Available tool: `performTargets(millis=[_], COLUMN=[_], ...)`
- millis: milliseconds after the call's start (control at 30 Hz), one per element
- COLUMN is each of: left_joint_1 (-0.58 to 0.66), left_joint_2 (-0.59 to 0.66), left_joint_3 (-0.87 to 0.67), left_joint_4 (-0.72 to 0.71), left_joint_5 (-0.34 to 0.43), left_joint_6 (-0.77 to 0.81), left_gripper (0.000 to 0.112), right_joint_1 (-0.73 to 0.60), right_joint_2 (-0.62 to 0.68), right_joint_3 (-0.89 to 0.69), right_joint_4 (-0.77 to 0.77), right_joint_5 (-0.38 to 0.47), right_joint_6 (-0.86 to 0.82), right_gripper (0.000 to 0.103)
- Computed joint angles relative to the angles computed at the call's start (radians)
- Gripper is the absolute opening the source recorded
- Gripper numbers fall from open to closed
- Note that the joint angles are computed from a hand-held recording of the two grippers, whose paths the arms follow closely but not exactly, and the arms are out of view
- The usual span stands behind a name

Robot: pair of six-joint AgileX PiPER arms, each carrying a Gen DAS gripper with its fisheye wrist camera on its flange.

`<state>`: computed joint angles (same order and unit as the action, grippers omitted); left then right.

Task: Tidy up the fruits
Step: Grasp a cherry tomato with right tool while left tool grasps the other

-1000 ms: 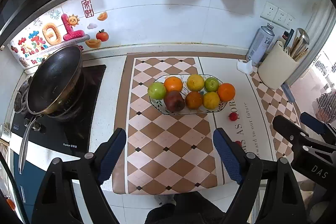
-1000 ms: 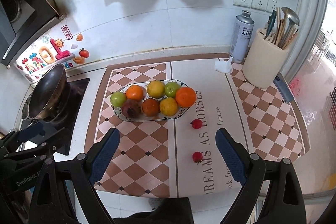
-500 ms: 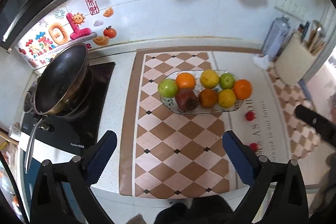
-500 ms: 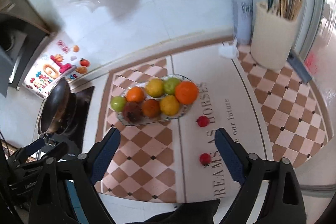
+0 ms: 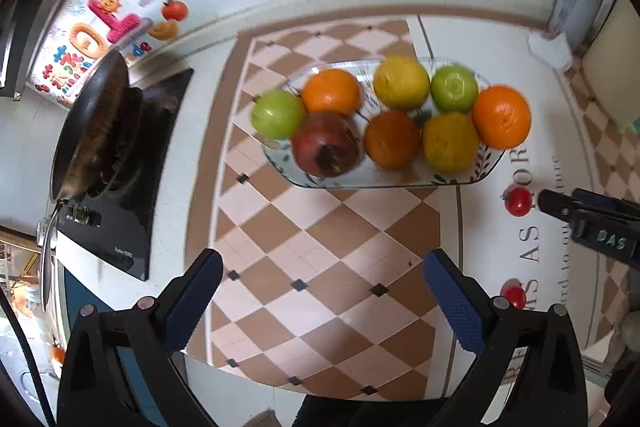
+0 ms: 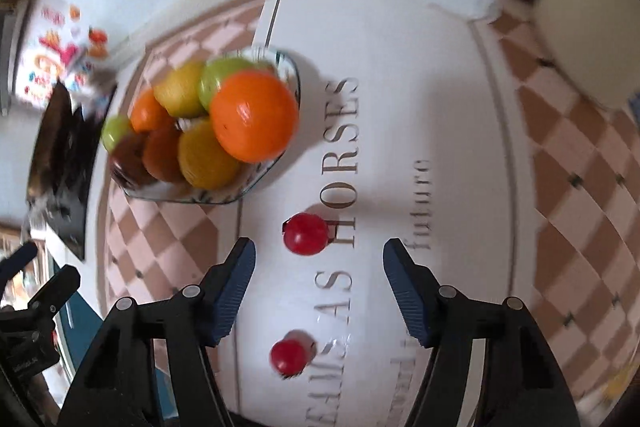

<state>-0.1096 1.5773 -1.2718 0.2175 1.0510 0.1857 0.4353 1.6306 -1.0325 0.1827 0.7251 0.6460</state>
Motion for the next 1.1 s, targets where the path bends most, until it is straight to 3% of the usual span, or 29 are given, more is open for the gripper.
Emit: performTargets(millis=[100,200,333,467,667,800,1100], left_joint_1=[-0.049,-0.083,-0.099,-0.106,-0.177,-0.238,-0.268], left_joint_2=[0.031,0.046,0.069,0.089,0.129,0.153,0.172], left_joint_3=[0.017,0.024,0.018,0.020,0.071,0.116,0.157], left_joint_4=[0.043,0.049,-0.015,-0.138,-0.294,-0.330,-0.348], left_joint_5=[-0.001,0.016,0.049,0.092,0.135,0.122,0.118], left_joint_6=[-0.077,-0.115,-0.102,-0.046,0.030,0.055,0.074], left_gripper=[0.103,0.103,0.103,0.103,0.103,0.100,0.045], right_joint_1=[-0.032,-0.039,-0.050,-0.114,-0.181,-0.208,-0.192], right_joint_2=[0.085,0.134,0.082,-0.052,-0.267,-0.344,-0.392], right_joint_3=[-0.016,-0.017,0.033,0.152,0.312,0.382,0.412], right_joint_4=[0.115,0.183,0.163,0.181,0.145,0.157,0.156], right_joint_5=[-0.032,-0.056,-0.074,-0.079,-0.029,-0.014,-0.020], right_joint_6=[-0.159,-0.259,-0.251,-0.251,-0.200,-0.190,-0.145], right_gripper=[0.055,0.035,0.035,0.035,0.035,0.035,0.035])
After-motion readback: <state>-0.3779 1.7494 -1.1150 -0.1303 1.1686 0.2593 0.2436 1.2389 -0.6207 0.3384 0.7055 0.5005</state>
